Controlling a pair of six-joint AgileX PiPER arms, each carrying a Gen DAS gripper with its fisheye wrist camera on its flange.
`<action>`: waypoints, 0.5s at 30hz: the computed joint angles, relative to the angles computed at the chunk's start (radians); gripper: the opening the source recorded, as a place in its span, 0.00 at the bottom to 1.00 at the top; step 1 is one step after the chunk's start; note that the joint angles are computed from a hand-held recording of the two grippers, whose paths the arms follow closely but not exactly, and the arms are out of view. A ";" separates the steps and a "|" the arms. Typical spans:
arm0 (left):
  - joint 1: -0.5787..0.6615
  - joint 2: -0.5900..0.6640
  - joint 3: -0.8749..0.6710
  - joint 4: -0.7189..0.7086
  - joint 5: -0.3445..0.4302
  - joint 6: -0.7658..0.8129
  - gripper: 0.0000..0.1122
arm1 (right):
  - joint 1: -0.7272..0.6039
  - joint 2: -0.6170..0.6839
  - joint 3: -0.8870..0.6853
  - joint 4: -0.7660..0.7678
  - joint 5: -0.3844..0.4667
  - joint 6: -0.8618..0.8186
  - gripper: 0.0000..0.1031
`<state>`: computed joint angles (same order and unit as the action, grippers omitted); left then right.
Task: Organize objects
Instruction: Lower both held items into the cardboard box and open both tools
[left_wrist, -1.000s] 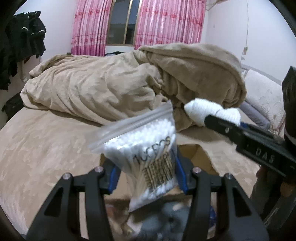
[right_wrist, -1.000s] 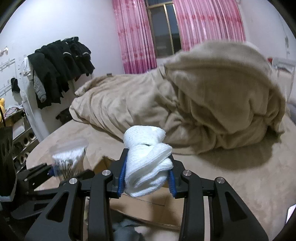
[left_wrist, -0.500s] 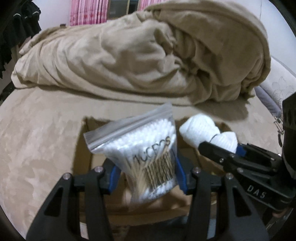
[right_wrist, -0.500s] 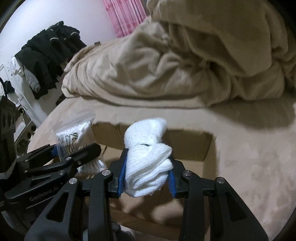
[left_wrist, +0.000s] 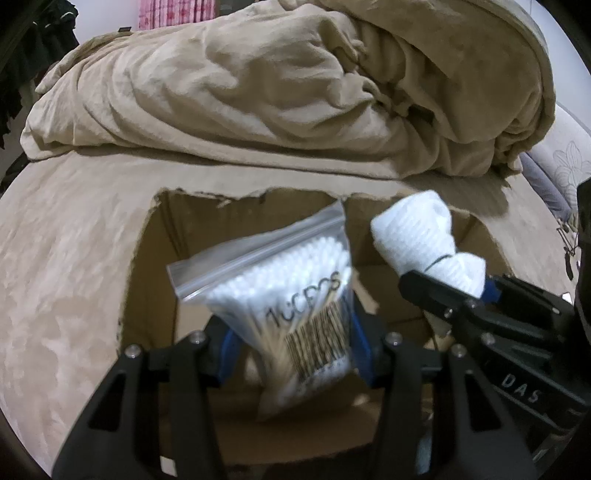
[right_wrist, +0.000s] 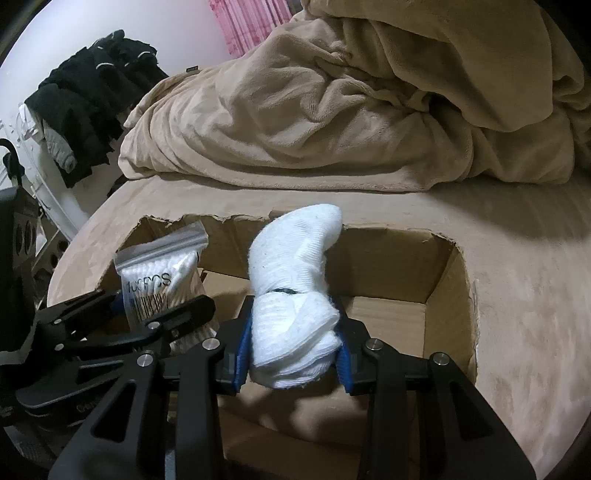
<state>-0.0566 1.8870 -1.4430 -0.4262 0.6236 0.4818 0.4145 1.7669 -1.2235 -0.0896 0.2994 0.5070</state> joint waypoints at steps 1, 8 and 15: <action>0.001 -0.002 0.002 0.002 0.003 -0.001 0.47 | -0.001 -0.003 0.004 0.006 -0.004 -0.001 0.39; 0.015 -0.052 0.035 -0.023 0.008 0.016 0.49 | 0.003 -0.052 0.044 -0.048 -0.033 0.081 0.50; 0.043 -0.167 0.106 -0.040 -0.039 0.024 0.74 | 0.005 -0.147 0.091 -0.141 -0.031 0.202 0.83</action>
